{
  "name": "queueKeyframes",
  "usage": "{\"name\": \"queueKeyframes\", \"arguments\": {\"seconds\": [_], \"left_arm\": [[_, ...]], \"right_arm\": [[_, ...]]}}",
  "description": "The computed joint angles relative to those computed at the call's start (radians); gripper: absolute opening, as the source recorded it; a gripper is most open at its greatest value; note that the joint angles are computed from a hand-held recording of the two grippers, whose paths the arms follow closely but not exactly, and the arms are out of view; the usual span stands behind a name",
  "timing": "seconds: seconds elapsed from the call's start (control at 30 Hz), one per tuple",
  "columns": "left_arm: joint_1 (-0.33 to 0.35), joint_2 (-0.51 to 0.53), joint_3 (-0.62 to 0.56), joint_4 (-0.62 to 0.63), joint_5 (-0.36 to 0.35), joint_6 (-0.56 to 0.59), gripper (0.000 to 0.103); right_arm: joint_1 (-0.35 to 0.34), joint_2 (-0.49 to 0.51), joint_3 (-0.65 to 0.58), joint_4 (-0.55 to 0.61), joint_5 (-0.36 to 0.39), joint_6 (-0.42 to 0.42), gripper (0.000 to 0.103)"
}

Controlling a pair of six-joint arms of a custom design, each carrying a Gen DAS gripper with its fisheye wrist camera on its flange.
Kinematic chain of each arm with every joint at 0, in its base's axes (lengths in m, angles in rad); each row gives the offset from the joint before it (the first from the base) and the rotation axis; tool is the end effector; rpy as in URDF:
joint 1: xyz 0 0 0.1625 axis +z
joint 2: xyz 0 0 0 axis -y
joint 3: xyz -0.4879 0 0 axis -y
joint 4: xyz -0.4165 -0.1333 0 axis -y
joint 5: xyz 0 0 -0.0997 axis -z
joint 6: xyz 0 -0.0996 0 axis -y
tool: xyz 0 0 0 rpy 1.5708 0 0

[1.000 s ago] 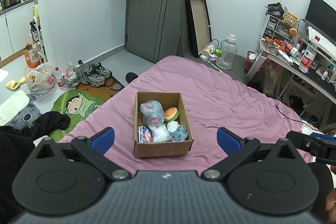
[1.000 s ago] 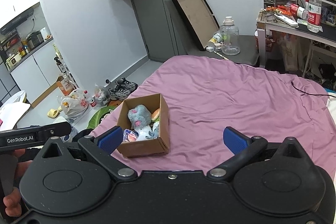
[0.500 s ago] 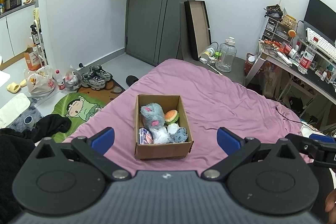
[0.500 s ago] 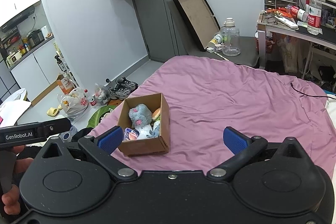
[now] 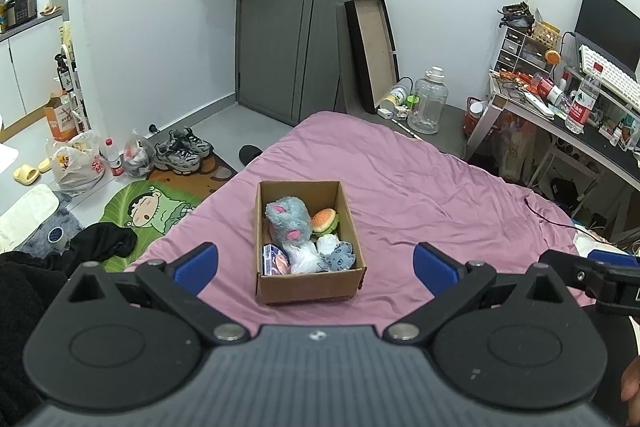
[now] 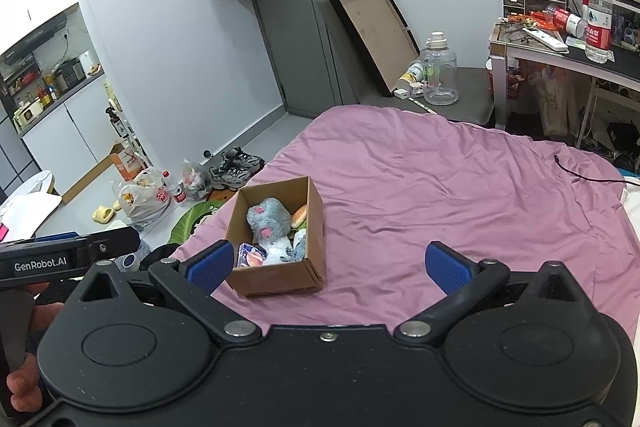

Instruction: Organize soft objects

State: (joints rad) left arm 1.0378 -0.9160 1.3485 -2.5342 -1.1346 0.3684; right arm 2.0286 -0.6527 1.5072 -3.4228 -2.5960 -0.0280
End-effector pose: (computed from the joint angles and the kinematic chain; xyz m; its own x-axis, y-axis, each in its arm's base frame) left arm -0.2590 -0.7841 0.3475 -0.6719 0.5252 -0.5222 0.7290 0.5934 -0.3411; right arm 0.3785 -0.6592 0.2004 -0.7759 0.4011 0.4870 -0.2616 0.4980 -0.8268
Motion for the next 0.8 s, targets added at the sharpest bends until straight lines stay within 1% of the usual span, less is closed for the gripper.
{"name": "queueKeyframes", "arguments": {"seconds": [0.3, 0.47, 0.8], "left_arm": [[-0.002, 0.0, 0.006, 0.001, 0.005, -0.001, 0.103], [-0.001, 0.001, 0.007, 0.004, 0.007, -0.002, 0.103], [0.005, 0.008, 0.008, 0.009, 0.012, -0.005, 0.103]], "right_arm": [[0.0, 0.0, -0.001, 0.016, -0.003, 0.008, 0.103], [-0.004, -0.007, 0.006, 0.028, 0.017, 0.019, 0.103], [-0.003, -0.003, 0.005, 0.039, 0.002, 0.024, 0.103]]}}
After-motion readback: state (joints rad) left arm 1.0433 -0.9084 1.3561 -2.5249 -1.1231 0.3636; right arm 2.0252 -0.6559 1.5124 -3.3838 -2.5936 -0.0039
